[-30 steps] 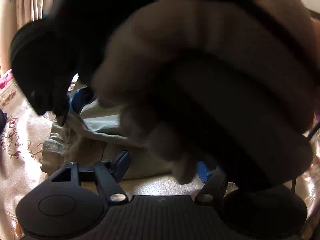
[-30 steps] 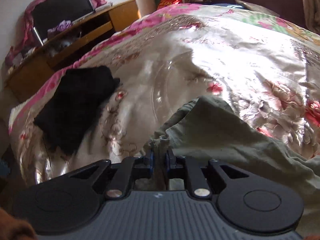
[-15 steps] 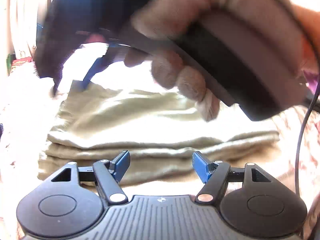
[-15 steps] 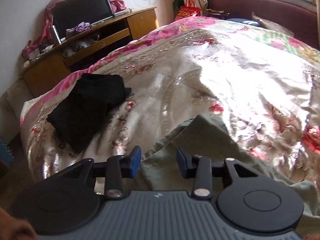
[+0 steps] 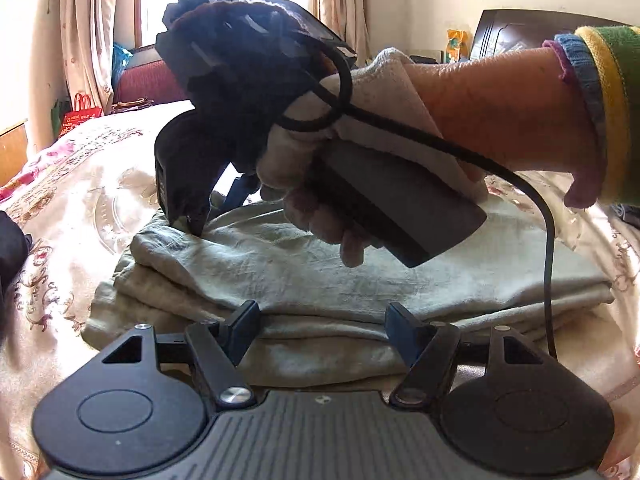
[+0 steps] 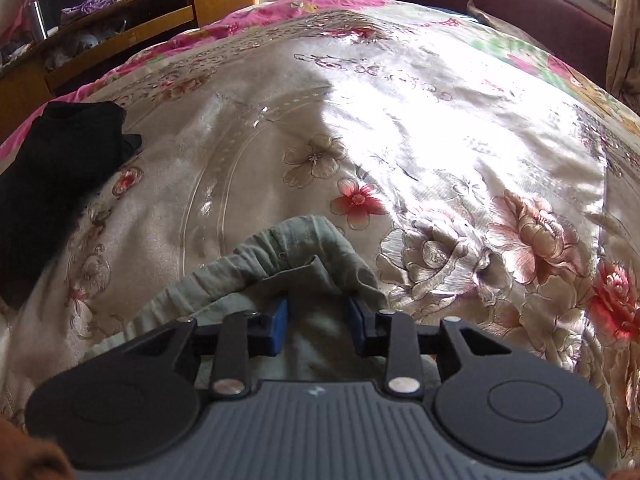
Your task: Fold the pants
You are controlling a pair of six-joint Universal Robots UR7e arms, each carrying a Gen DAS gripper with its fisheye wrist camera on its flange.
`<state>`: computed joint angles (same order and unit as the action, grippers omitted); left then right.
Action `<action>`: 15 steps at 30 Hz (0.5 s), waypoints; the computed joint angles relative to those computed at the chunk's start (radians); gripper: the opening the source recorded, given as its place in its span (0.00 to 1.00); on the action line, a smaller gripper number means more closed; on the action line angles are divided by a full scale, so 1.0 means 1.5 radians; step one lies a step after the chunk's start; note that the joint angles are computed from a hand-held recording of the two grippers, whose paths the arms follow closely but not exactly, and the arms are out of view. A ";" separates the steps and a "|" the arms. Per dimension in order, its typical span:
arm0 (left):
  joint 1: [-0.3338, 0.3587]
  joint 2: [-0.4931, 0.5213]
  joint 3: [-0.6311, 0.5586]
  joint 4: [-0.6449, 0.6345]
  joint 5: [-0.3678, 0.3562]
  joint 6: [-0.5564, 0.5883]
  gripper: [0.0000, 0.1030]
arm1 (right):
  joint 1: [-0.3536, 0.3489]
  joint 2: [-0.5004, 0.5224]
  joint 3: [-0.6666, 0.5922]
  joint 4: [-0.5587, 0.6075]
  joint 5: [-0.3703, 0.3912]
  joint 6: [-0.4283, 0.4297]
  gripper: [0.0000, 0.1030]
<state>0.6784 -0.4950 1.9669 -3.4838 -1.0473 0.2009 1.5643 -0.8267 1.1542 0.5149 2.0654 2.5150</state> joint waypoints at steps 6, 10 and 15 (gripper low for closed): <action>-0.003 0.018 -0.013 -0.003 0.007 0.016 0.80 | 0.006 -0.114 0.123 -0.071 -0.039 -0.002 0.37; -0.012 0.019 -0.007 -0.004 0.022 0.018 0.81 | -0.030 -0.260 0.264 -0.120 -0.072 0.048 0.43; -0.023 0.033 -0.014 -0.003 0.040 0.011 0.82 | -0.135 -0.462 0.425 -0.171 -0.044 0.139 0.43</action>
